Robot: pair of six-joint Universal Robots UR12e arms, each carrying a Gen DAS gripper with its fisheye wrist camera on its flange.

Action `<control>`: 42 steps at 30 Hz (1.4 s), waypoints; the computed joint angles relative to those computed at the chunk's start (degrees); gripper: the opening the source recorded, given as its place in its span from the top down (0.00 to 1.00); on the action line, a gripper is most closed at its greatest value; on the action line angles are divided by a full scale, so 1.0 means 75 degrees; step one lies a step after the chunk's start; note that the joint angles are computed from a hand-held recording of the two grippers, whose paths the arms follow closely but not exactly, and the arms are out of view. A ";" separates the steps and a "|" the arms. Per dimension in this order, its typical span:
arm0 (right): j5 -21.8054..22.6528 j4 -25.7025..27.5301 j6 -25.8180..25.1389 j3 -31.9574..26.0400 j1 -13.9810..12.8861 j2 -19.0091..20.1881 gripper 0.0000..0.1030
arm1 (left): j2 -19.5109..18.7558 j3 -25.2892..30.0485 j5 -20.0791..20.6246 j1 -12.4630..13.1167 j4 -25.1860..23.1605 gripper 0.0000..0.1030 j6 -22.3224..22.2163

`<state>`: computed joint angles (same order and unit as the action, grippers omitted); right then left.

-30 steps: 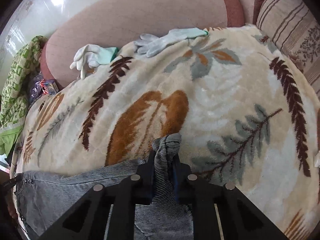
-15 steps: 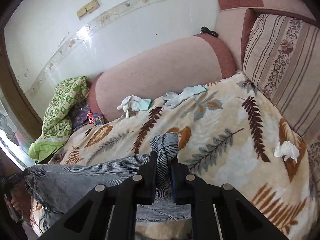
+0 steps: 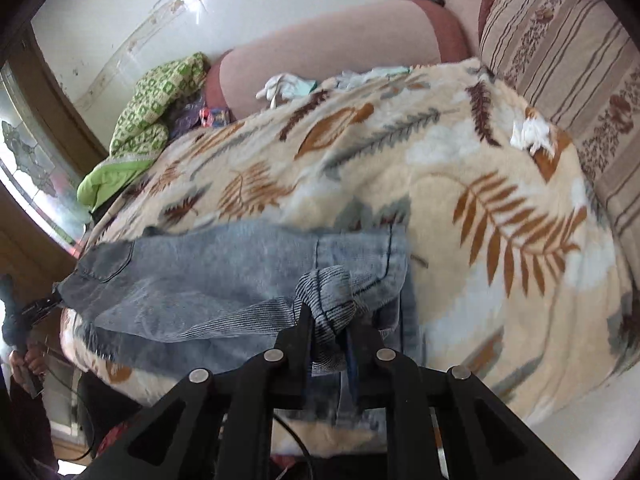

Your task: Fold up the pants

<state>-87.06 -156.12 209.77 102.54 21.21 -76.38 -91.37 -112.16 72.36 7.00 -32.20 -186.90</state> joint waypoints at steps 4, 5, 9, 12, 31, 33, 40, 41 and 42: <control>0.0087 0.1237 -0.0511 0.0181 0.0078 -0.0298 0.71 | 0.0210 -0.0188 0.0239 0.0032 -0.0404 0.78 0.0267; 0.0073 0.1393 -0.0649 0.0233 0.0079 -0.0364 0.71 | 0.0260 -0.0188 0.0381 0.0019 -0.0460 0.78 0.0305; 0.0295 0.0784 -0.0567 0.0591 -0.0075 -0.0625 0.71 | 0.0511 -0.0208 0.1420 -0.0163 -0.0084 0.78 0.0636; 0.0666 -0.0266 -0.0170 0.0797 -0.0292 -0.0685 0.64 | 0.0667 -0.0228 0.1820 -0.0187 0.0430 0.78 0.0615; -0.0213 0.0524 0.0843 -0.0894 -0.0334 0.0562 0.81 | -0.0815 0.0670 0.1025 -0.1253 -0.0111 0.78 0.0728; -0.0468 -0.0124 0.0641 -0.0842 -0.0272 0.0499 0.81 | -0.0785 0.0539 0.0969 -0.1231 -0.0006 0.78 0.0716; -0.0149 0.0458 0.1423 -0.0965 -0.0562 0.0989 0.77 | -0.0724 0.0433 0.1345 -0.1403 0.0184 0.67 0.1051; 0.0037 0.0345 0.1745 -0.0807 -0.0680 0.0969 0.77 | -0.0713 0.0441 0.1372 -0.1418 0.0148 0.66 0.1123; 0.0129 0.0173 0.2122 -0.0671 -0.0758 0.0927 0.77 | -0.0700 0.0456 0.1368 -0.1406 0.0117 0.66 0.1180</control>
<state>-86.09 -154.82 225.69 97.51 15.53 -69.43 -96.62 -108.74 82.62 -3.55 -31.33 -178.05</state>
